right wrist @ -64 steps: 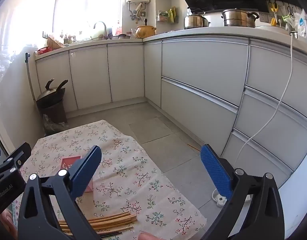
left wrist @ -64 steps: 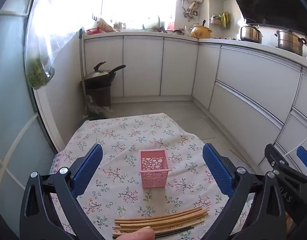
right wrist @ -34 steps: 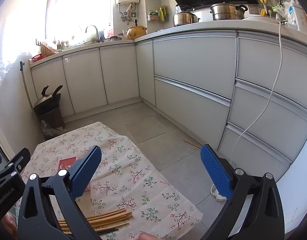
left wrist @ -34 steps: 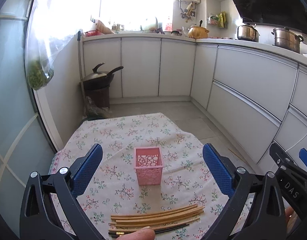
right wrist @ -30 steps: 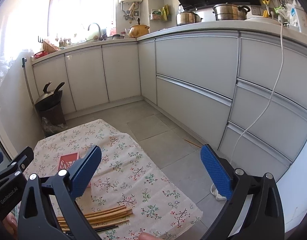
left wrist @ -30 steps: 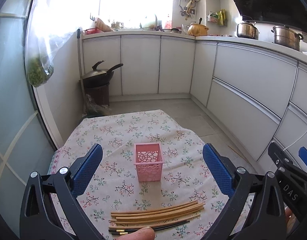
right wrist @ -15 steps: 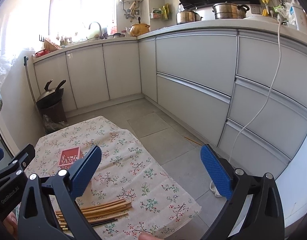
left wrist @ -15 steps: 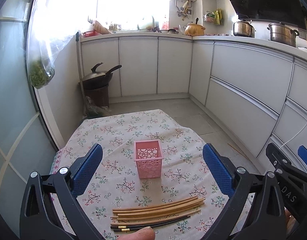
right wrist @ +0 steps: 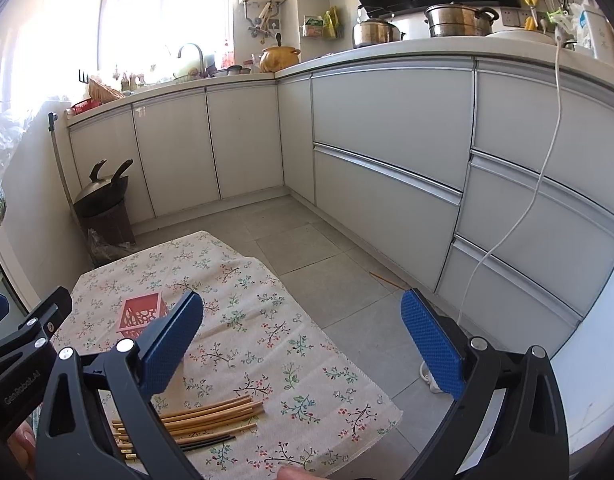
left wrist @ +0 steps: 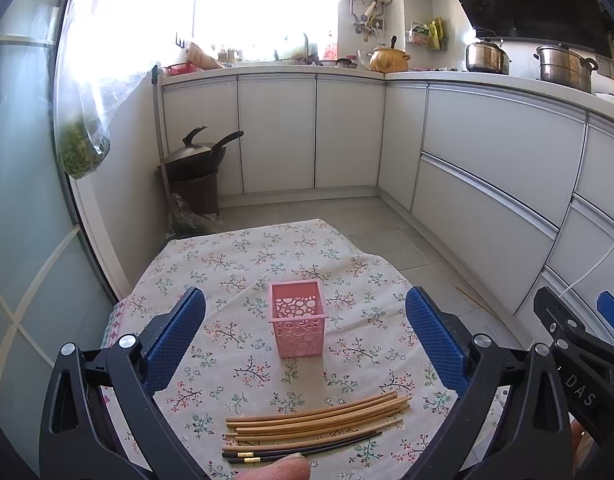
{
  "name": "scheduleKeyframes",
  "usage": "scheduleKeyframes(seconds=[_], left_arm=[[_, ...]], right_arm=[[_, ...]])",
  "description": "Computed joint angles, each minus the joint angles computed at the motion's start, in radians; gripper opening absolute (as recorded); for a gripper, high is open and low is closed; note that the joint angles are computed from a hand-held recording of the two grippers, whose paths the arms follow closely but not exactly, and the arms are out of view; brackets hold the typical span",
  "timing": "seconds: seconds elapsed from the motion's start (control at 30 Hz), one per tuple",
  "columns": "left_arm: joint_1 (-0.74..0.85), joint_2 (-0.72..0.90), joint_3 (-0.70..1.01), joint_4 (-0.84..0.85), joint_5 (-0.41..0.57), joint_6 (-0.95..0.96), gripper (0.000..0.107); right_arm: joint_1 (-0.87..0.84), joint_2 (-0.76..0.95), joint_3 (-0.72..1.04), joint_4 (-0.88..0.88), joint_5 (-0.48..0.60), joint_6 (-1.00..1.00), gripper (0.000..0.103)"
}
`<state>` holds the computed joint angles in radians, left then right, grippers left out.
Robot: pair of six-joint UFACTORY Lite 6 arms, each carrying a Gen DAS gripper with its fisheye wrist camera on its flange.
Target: Organize utensils
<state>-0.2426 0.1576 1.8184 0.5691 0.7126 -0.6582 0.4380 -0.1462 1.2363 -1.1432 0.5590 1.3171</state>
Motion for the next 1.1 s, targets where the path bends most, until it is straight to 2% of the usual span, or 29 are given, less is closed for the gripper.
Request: scheduleKeyframes(seconds=[1.1], left_arm=[[0.012, -0.015, -0.018, -0.016, -0.007, 0.018, 0.096]], right_arm=[[0.0, 0.01, 0.002, 0.008, -0.003, -0.008, 0.097]])
